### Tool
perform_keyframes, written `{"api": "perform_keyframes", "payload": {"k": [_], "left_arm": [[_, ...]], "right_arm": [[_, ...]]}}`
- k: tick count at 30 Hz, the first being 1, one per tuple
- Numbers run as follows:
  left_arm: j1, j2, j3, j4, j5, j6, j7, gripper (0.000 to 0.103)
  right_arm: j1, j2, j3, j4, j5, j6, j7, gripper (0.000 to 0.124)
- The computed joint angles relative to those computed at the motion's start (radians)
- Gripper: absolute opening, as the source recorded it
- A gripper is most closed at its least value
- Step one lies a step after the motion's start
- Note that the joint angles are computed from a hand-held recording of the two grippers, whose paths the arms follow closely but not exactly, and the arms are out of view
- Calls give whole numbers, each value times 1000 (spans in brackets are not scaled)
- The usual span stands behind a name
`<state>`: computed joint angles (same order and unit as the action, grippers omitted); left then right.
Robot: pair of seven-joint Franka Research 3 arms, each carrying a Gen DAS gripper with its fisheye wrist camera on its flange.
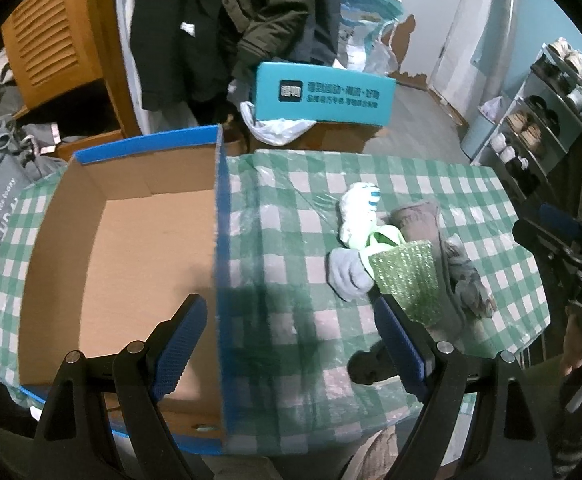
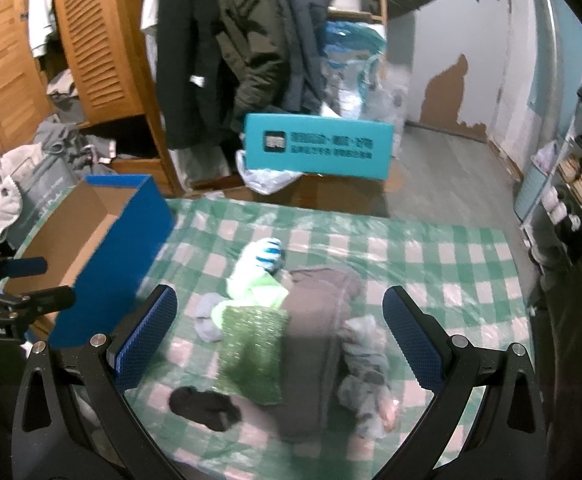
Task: Organize soft objects
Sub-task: 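Reach the right tool to the knotted grey-white cloth while the left tool grasps the dark sock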
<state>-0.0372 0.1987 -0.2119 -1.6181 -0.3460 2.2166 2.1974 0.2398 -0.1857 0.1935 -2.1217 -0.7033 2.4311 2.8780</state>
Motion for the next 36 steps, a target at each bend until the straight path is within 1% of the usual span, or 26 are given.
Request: {"api": "perform_keyframes", "payload": {"k": [3,9,15,17,24,31,36], "left_arm": [[-12,8,-5,5,19,-19,-14,87],[-36,28,-16,11,62,-55,-26,87],[-59,46,-23,-1,96,-50,-48,87],[-63,61,-26,11,105,-58,-60,87],[-75,114,-36,53,136,-79,-86,87],[-74,172,-46,108,140,-103,-120,87],[-75,194,-54,124,151,-104,-109,87]], "right_arm": [[-7,-26,-10,-33,28,2,6,101],[-32,-64,-8,-93,83,-12,3,101],[-50,-80,-8,-139,143,-17,-17,101],[-56,-83,-13,-156,163,-4,-27,101],[-70,-69,-28,-197,246,27,-67,101],[-71,-19,-43,-198,289,24,-117,101],[-61,23,-65,-188,326,20,-165,101]]}}
